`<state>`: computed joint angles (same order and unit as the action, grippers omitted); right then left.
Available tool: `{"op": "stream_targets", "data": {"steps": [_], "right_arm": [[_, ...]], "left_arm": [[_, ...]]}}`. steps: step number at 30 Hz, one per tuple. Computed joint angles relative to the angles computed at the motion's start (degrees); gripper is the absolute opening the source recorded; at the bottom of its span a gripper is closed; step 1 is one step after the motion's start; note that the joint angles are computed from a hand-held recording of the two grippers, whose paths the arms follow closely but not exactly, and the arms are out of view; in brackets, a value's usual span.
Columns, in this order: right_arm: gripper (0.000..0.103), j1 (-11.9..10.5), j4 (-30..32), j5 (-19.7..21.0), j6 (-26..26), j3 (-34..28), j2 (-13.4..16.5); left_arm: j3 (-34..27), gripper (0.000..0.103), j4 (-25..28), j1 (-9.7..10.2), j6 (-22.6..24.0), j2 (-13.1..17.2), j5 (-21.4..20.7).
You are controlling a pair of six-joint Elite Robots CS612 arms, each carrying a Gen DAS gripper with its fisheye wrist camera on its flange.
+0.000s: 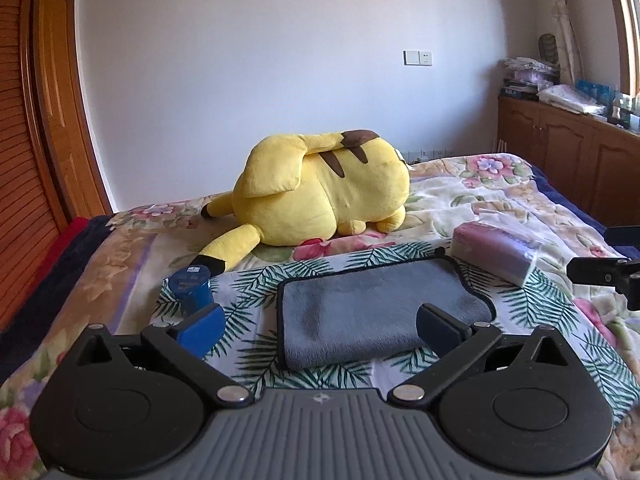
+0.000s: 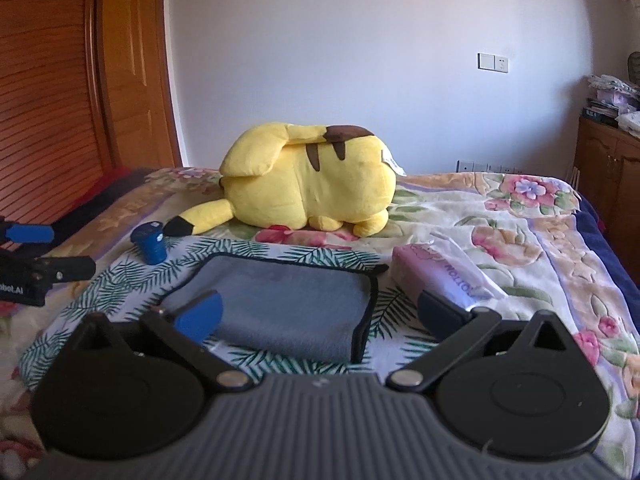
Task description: Fold towel
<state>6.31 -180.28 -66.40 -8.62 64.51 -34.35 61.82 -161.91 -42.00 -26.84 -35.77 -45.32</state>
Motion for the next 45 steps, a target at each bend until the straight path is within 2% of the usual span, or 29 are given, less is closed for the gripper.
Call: {"op": "stream_targets", "data": {"steps": [11,17,31,45], "right_arm": [[0.103,-0.25,-4.1,1.12,1.55,8.49,-4.61],[0.103,-0.13,-5.8,1.04,0.86,12.74,-6.65],[0.103,-0.13,-7.68,0.55,0.63,19.33,-9.02],[0.103,0.0,-9.05,-0.03,-0.4,23.03,-9.9]], "left_arm": [[7.6,0.103,0.83,-2.81,-4.63,-4.33,1.64],[10.5,0.103,1.09,-4.35,-7.58,-5.63,2.1],[13.69,0.103,1.06,-6.69,-11.61,-6.18,2.3],[15.07,0.103,3.1,-7.67,-16.42,-5.71,1.17]]}}
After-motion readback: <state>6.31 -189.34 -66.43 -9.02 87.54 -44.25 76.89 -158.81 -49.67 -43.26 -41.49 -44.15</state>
